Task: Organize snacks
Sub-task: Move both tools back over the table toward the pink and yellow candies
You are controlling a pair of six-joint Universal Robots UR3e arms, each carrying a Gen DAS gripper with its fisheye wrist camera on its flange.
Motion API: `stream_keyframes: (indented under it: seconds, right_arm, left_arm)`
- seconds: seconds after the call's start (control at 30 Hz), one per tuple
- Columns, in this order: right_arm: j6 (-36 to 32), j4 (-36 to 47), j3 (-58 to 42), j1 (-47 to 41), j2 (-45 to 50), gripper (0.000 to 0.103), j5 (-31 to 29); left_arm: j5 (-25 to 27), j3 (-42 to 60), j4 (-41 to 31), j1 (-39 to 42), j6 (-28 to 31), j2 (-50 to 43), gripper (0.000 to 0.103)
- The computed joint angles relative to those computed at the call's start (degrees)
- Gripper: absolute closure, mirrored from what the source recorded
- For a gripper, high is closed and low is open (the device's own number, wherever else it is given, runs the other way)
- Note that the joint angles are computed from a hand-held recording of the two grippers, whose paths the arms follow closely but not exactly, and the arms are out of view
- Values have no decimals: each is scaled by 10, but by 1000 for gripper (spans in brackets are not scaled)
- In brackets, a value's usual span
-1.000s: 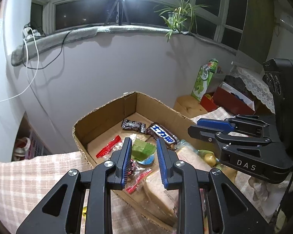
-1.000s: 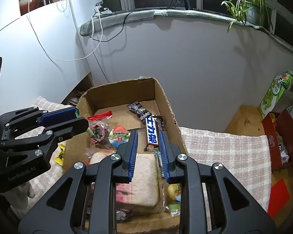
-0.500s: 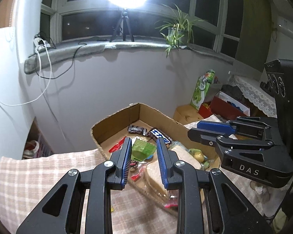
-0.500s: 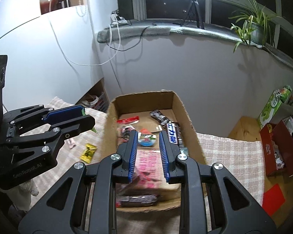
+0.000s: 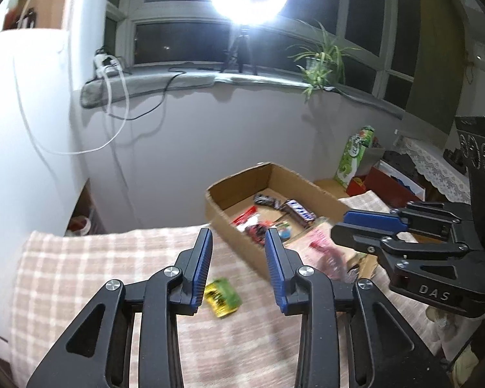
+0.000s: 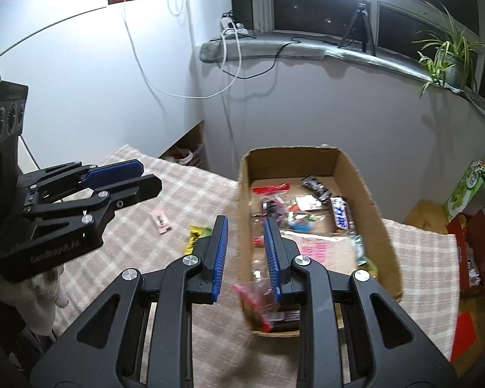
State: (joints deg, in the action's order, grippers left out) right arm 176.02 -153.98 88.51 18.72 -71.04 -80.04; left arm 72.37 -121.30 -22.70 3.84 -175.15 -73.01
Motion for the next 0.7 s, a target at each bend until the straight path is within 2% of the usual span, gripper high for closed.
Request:
stream_keyframes:
  seconds: [0.2,0.27,0.33,0.5,0.7]
  right_arm:
    - [10,-7,6,21,21,78,13]
    - [17,-8,1,32,37,64,16]
    - [27,-17,-10,46,61,60,15]
    - [60,-25,-48,68,121,60,18]
    - [90,-16,-129,89,202,60,-14]
  left_arm:
    - [-68,-72,-28,104,35,66,71]
    - [-86,-92,-33,134,44,74,71]
    - [-102,-109,-38,162,58,71,71]
    - [-94,-121,-33,180,76,39,71]
    - [-106,-125,-52,201,96,23,71]
